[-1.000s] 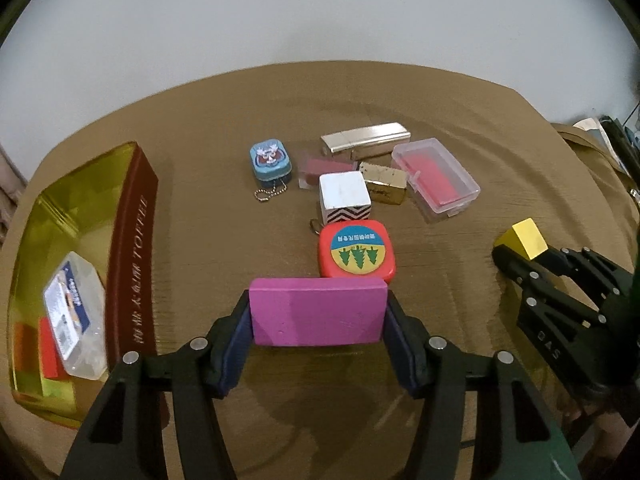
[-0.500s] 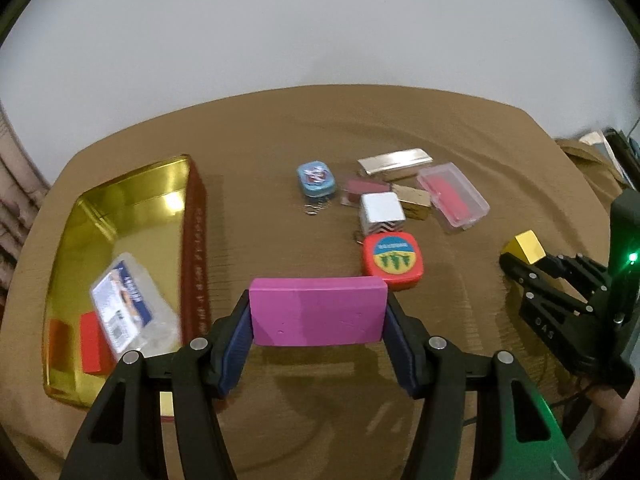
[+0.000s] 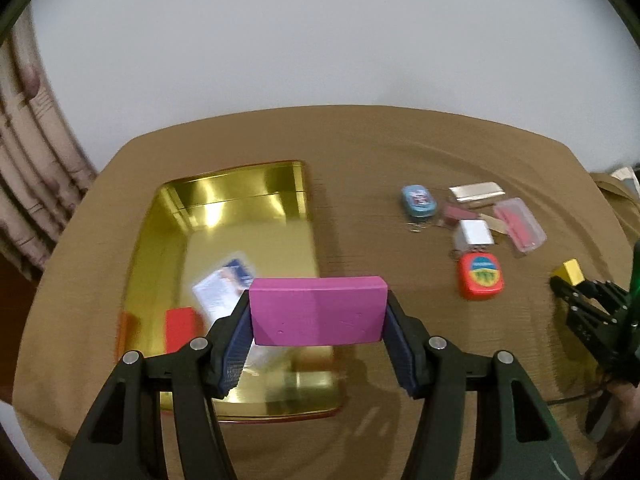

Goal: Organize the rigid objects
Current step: 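Carry the pink block into the tin onto the red block and release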

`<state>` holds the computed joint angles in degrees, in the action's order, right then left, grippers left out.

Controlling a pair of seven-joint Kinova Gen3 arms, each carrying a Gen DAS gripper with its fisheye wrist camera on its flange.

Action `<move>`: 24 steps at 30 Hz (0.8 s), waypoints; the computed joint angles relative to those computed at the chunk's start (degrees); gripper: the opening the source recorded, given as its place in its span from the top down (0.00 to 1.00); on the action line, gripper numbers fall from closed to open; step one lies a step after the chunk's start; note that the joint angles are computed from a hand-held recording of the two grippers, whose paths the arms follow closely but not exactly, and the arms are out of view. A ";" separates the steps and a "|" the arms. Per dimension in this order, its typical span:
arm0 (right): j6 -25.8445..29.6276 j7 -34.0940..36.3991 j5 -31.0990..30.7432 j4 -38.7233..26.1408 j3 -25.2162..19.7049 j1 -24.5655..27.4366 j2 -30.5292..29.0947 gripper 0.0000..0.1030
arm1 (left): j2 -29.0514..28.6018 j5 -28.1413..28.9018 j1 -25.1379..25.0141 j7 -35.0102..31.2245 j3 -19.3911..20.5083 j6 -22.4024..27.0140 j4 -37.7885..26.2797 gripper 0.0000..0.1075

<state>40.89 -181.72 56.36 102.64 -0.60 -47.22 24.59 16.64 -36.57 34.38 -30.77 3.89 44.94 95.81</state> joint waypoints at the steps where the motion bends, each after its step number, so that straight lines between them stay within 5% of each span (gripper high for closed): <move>1: 0.00 0.00 0.00 0.00 -0.01 0.00 0.00 0.70 | -0.47 0.18 -0.35 0.12 -0.20 -0.24 0.65 0.48; 24: 0.31 0.75 -0.32 -0.25 -0.06 0.04 0.05 0.70 | -0.63 2.68 -7.41 0.74 -1.81 -3.68 6.29 0.48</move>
<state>41.21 -180.97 56.04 102.40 -0.66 -47.18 24.64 16.01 -33.89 26.97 -30.04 2.08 41.26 102.10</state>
